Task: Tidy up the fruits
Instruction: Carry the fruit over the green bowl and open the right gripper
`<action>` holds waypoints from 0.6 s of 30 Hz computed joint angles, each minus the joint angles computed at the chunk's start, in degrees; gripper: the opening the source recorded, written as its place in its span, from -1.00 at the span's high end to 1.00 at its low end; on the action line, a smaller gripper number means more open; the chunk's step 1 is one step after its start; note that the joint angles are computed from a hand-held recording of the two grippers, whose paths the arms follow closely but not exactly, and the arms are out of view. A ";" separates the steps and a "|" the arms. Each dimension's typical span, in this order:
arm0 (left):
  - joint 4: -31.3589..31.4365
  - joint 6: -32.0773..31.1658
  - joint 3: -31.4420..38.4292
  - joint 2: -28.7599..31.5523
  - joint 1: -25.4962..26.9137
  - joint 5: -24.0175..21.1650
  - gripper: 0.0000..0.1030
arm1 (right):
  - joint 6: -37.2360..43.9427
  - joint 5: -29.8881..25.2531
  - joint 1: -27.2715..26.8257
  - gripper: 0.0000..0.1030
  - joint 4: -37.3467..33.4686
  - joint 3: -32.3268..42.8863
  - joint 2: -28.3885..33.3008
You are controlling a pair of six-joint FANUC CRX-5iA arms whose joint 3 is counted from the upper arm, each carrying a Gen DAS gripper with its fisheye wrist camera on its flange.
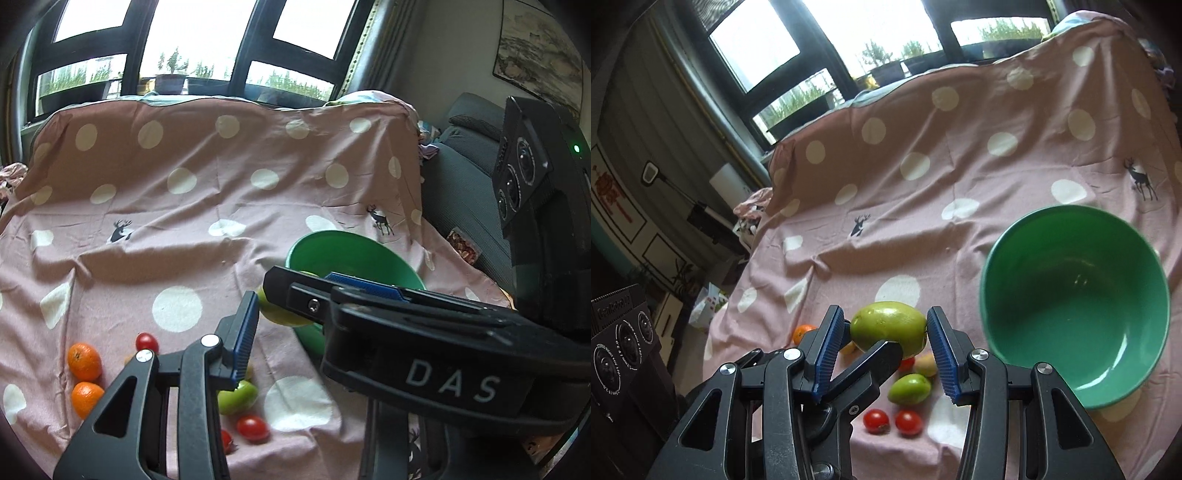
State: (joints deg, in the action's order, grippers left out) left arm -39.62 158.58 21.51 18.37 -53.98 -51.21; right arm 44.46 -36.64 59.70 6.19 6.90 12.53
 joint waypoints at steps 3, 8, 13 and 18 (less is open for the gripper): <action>1.22 -3.64 4.20 3.13 0.03 0.13 0.32 | -3.39 1.73 -1.15 0.03 2.80 -3.20 -2.08; 5.40 -9.63 8.97 7.39 1.32 2.17 0.31 | -8.26 4.01 -3.46 0.03 5.11 -7.39 -4.70; 11.25 -15.75 12.75 11.34 2.85 4.57 0.29 | -11.41 4.92 -5.81 0.03 4.54 -10.12 -6.28; 16.41 -20.19 16.01 14.90 3.98 5.53 0.31 | -14.15 4.88 -7.47 0.03 5.68 -12.46 -7.42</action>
State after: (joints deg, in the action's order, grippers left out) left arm -23.21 138.39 37.52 33.28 -50.00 -45.68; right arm 30.31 -31.76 52.23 11.88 -5.56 5.11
